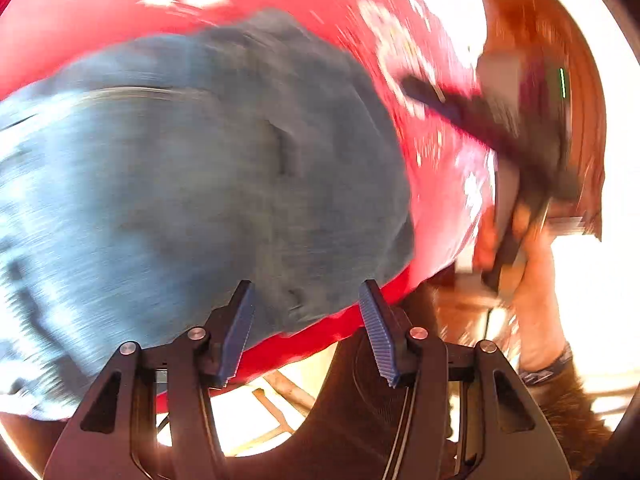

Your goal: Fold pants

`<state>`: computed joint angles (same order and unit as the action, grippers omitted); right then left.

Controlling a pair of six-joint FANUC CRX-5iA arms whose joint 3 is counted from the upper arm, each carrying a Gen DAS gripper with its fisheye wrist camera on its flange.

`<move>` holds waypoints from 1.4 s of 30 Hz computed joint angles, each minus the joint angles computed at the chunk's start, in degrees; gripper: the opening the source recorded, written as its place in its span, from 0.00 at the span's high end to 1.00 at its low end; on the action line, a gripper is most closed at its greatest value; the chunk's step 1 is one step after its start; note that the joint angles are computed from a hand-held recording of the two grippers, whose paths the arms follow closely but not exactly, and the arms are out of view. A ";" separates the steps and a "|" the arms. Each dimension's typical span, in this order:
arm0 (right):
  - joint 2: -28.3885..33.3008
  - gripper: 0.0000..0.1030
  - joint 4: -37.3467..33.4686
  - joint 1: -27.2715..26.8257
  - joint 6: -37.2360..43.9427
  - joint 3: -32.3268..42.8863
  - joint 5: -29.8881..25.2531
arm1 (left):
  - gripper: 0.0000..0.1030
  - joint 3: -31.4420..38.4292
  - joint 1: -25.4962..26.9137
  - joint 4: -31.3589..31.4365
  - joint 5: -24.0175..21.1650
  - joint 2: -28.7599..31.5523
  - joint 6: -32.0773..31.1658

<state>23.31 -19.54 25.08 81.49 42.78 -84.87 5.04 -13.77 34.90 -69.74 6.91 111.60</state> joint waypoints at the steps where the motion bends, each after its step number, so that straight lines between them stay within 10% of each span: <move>1: -1.69 0.51 -0.68 0.36 0.78 -1.54 0.38 | 0.49 -3.48 2.11 0.48 1.26 -3.44 0.64; 13: -12.50 0.44 1.64 23.81 16.03 -14.93 5.01 | 0.41 -29.20 27.98 5.06 0.08 -28.17 0.75; 23: -14.17 0.38 20.91 43.16 20.90 -24.91 10.20 | 0.41 -34.73 33.04 13.16 -0.07 -23.29 -11.38; 34: -13.37 0.38 33.75 47.96 17.29 -33.18 18.74 | 0.19 -35.47 30.88 18.93 3.29 -18.69 -16.00; 38: -12.80 0.67 26.94 44.90 16.98 -28.61 16.78 | 0.48 -33.21 27.27 18.05 4.27 -18.10 -18.50; 40: -13.05 0.77 24.42 43.60 16.32 -27.00 16.09 | 0.81 -32.04 26.59 15.98 4.40 -18.28 -17.77; 42: -13.44 0.83 23.27 42.81 15.63 -26.23 16.18 | 0.84 -33.64 26.67 18.33 6.00 -19.50 -17.36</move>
<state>9.86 3.74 67.89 97.12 16.56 -68.69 -28.60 12.90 53.23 -63.74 -12.58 94.24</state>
